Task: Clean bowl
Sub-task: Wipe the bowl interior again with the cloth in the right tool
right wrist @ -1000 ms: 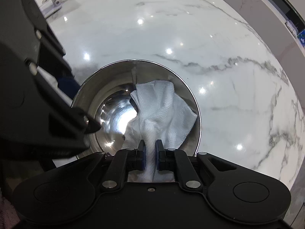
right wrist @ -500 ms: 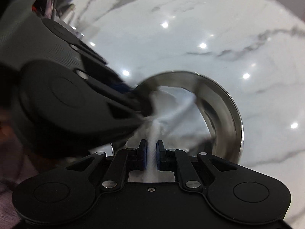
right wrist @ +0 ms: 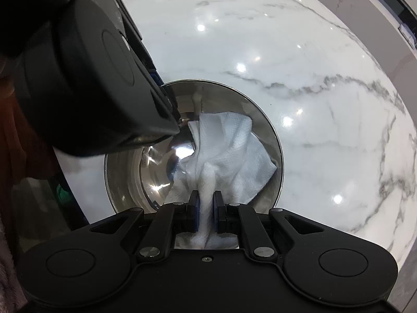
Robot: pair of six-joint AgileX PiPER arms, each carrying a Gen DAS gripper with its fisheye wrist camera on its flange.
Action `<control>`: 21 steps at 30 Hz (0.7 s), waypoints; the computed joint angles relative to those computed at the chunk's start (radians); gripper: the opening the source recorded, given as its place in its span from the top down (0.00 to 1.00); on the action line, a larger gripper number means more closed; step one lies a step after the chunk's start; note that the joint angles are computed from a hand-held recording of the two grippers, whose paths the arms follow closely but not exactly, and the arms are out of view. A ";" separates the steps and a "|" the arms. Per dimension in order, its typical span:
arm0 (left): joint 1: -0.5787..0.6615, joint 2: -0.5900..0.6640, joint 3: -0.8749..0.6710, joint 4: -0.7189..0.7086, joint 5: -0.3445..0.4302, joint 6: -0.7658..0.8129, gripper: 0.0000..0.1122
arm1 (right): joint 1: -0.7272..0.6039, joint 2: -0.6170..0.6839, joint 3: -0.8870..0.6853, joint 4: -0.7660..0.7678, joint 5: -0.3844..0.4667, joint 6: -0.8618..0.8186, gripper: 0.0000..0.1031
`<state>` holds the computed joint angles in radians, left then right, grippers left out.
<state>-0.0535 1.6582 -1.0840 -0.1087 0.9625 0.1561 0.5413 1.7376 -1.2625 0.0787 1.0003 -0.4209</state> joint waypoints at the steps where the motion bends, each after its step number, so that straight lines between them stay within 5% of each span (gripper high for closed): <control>1: 0.023 -0.005 -0.002 -0.027 0.025 0.022 0.87 | -0.014 0.000 0.000 0.015 0.003 -0.008 0.93; 4: 0.083 0.005 -0.004 -0.125 0.085 0.090 0.75 | -0.052 -0.001 0.004 0.053 0.009 -0.027 0.93; 9: 0.097 0.003 0.013 -0.151 0.125 0.107 0.75 | -0.074 -0.020 0.027 0.060 0.002 -0.045 0.93; 17: 0.092 -0.001 0.022 -0.135 0.110 0.084 0.88 | -0.114 -0.047 0.055 0.075 0.006 -0.071 0.92; 21: 0.085 -0.009 0.023 -0.107 0.094 0.063 0.91 | 0.009 0.054 -0.034 0.223 0.025 0.062 0.92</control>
<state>0.0314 1.6492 -1.0614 -0.2156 1.0565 0.2186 0.5506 1.7916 -1.2969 0.3017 1.0256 -0.3593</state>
